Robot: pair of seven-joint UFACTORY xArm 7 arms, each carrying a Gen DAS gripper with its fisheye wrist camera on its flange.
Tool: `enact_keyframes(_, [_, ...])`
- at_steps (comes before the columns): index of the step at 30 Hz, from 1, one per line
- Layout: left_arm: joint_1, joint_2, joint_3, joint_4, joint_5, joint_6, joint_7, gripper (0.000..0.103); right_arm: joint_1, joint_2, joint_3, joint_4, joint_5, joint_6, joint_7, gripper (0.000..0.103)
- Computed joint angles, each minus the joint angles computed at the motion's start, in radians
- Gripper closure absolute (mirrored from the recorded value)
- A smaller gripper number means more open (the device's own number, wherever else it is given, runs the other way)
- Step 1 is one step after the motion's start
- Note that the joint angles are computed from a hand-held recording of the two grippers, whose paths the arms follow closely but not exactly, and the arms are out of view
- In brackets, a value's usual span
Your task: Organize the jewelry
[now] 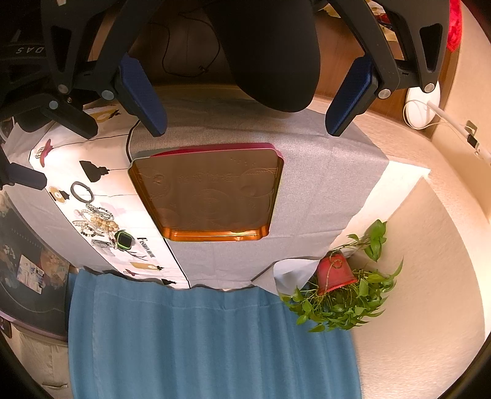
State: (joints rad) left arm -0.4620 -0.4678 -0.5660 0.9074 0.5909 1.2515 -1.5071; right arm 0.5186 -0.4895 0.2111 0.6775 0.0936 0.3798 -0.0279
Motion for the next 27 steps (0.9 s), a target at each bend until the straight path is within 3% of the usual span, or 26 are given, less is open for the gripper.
enact_keyframes(23, [-0.016,-0.01,0.007,-0.017,-0.029,-0.008,0.024,0.001,0.02,0.008,-0.03,-0.018,0.043,-0.001,-0.008,0.0])
enact_keyframes(27, [-0.004,0.064,0.015,0.033,-0.019,-0.027,0.061,0.001,-0.001,-0.002,-0.056,-0.045,0.055,-0.001,-0.017,0.0])
